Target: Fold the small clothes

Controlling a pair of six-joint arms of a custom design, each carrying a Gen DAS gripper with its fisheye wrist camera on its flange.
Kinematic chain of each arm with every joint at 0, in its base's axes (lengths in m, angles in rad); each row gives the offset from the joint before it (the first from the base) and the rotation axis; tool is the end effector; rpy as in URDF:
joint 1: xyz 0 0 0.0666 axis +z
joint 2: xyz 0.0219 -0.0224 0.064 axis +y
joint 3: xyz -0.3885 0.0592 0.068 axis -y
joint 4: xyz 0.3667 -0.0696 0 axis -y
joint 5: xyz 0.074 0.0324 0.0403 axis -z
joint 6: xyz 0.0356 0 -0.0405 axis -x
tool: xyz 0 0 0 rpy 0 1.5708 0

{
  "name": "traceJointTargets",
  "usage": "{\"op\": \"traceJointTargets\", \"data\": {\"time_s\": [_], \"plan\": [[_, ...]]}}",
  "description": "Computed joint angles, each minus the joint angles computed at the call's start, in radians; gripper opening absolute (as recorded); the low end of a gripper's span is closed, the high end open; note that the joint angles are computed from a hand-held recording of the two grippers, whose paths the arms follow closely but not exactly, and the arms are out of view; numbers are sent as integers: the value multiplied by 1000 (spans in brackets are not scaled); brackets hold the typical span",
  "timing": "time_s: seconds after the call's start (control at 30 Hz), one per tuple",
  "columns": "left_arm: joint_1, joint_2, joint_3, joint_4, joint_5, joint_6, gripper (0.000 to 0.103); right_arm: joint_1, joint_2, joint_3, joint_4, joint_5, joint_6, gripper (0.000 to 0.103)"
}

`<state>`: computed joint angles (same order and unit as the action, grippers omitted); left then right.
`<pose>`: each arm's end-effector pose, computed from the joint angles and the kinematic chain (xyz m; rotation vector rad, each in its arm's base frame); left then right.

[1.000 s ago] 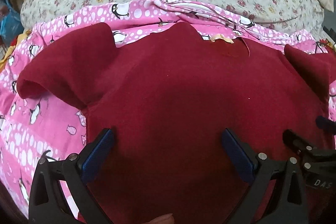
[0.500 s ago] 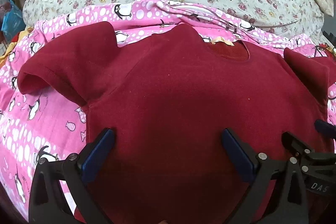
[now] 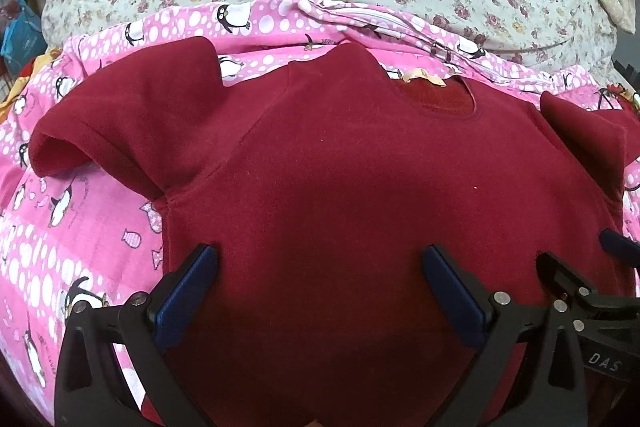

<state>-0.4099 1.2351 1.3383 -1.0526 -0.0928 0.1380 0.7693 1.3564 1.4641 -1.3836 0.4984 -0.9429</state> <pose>0.3556 -0.1513 0.4685 0.3040 2.4991 -0.1061 0.3000 0.2662 0.4633 0.3200 2.5553 -0.1405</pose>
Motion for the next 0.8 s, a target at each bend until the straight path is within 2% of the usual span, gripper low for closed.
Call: {"op": "traceJointTargets", "data": {"time_s": [0.07, 0.17, 0.27, 0.33, 0.43, 0.57, 0.63, 0.67, 0.8], "plan": [[12, -5, 5, -4, 30, -6, 91, -2, -1, -2, 5, -1, 1, 103], [55, -13, 39, -56, 121, -25, 91, -1, 2, 1, 2, 5, 0, 103], [135, -27, 101, -75, 174, -63, 91, 2, 6, 6, -7, 10, -7, 103], [232, -13, 169, -90, 262, -95, 91, 4, 9, 10, -14, 13, -12, 103], [407, 72, 304, -145, 451, -134, 91, 5, 13, 16, -22, 17, -15, 103], [585, 245, 483, -222, 558, -225, 91, 4, 13, 16, -22, 15, -12, 103], [684, 370, 594, -306, 657, -212, 90, 4, 14, 17, -24, 17, -12, 103], [713, 399, 613, -319, 687, -197, 89, 6, 14, 16, -25, 18, -13, 103], [823, 506, 631, -280, 853, -75, 89, 8, 16, 17, -26, 23, -12, 103]]}}
